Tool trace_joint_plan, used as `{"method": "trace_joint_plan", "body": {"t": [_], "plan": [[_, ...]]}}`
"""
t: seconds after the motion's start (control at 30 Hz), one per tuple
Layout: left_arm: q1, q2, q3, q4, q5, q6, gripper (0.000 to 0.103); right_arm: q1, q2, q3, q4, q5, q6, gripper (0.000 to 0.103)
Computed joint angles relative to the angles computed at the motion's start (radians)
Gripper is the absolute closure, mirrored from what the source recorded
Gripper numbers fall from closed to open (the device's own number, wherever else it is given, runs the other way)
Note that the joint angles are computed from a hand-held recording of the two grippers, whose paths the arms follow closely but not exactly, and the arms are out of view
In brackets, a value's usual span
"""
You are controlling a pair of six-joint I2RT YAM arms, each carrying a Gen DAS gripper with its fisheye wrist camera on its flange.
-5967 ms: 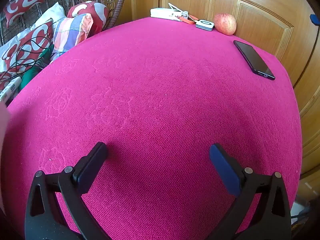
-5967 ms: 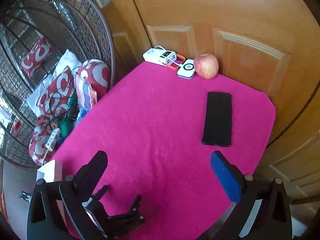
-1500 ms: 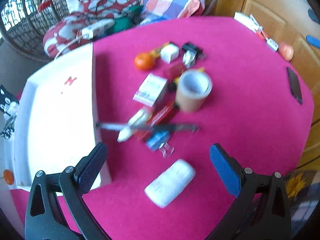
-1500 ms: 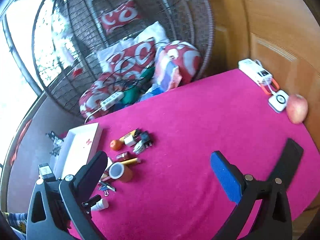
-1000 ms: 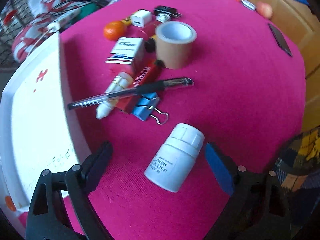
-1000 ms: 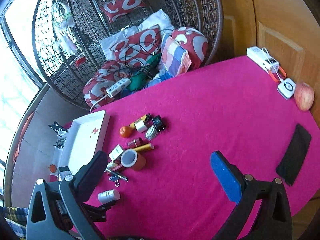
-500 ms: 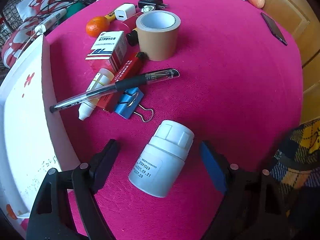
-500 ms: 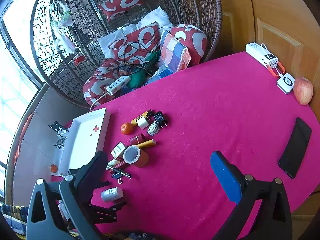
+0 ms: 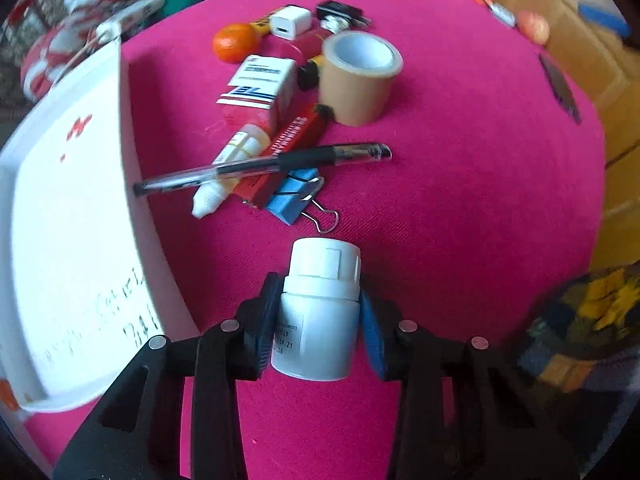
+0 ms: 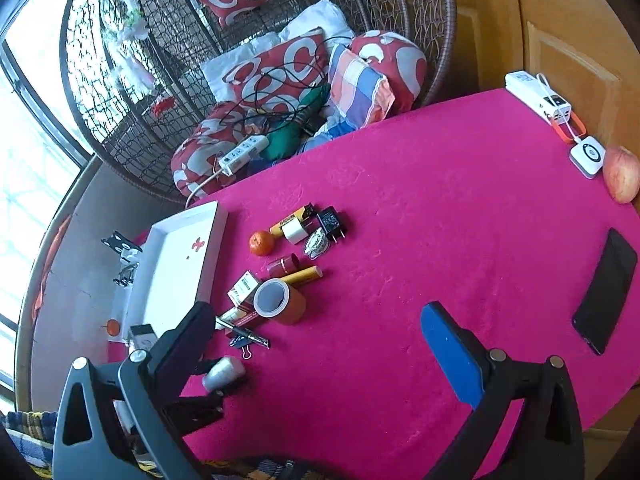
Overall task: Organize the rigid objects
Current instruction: 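Carry the pill bottle to the tray while the right tool carries the tape roll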
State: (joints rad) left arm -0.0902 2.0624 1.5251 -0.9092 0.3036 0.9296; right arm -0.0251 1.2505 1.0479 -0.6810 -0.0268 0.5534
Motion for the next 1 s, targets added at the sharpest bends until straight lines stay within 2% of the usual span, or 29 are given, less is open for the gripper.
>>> {"method": "trace_joint_plan", "body": {"t": [0.13, 0.23, 0.33, 0.43, 0.63, 0.7, 0.77, 0.83, 0.9, 1.0], "plan": [[0.039, -0.033, 0.047, -0.047, 0.054, -0.024, 0.066, 0.025, 0.109, 0.025, 0.033, 0.008, -0.072, 0.001], [0.070, -0.055, 0.112, -0.093, 0.097, -0.055, 0.066, 0.057, 0.237, 0.080, 0.058, -0.019, -0.135, 0.009], [0.104, -0.067, 0.211, -0.142, 0.134, -0.110, 0.066, 0.099, 0.375, 0.160, 0.077, -0.030, -0.184, 0.009], [0.121, -0.092, 0.283, -0.154, 0.153, -0.190, 0.066, 0.128, 0.487, 0.233, 0.080, -0.032, -0.219, 0.009], [0.173, -0.031, 0.599, -0.229, 0.215, -0.406, 0.066, 0.146, 0.659, 0.365, 0.033, 0.025, -0.267, 0.009], [0.177, -0.042, 0.624, -0.205, 0.217, -0.447, 0.066, 0.144, 0.695, 0.389, 0.026, 0.018, -0.270, 0.009], [0.184, -0.040, 0.657, -0.211, 0.233, -0.465, 0.066, 0.143, 0.716, 0.400, 0.028, -0.006, -0.277, 0.017], [0.189, -0.030, 0.697, -0.239, 0.245, -0.468, 0.066, 0.151, 0.744, 0.425, 0.002, -0.010, -0.299, 0.042], [0.187, -0.034, 0.699, -0.242, 0.247, -0.461, 0.066, 0.160, 0.758, 0.436, -0.013, 0.013, -0.310, 0.048], [0.193, -0.033, 0.711, -0.257, 0.255, -0.452, 0.066, 0.146, 0.720, 0.386, 0.022, -0.006, -0.295, 0.049]]}}
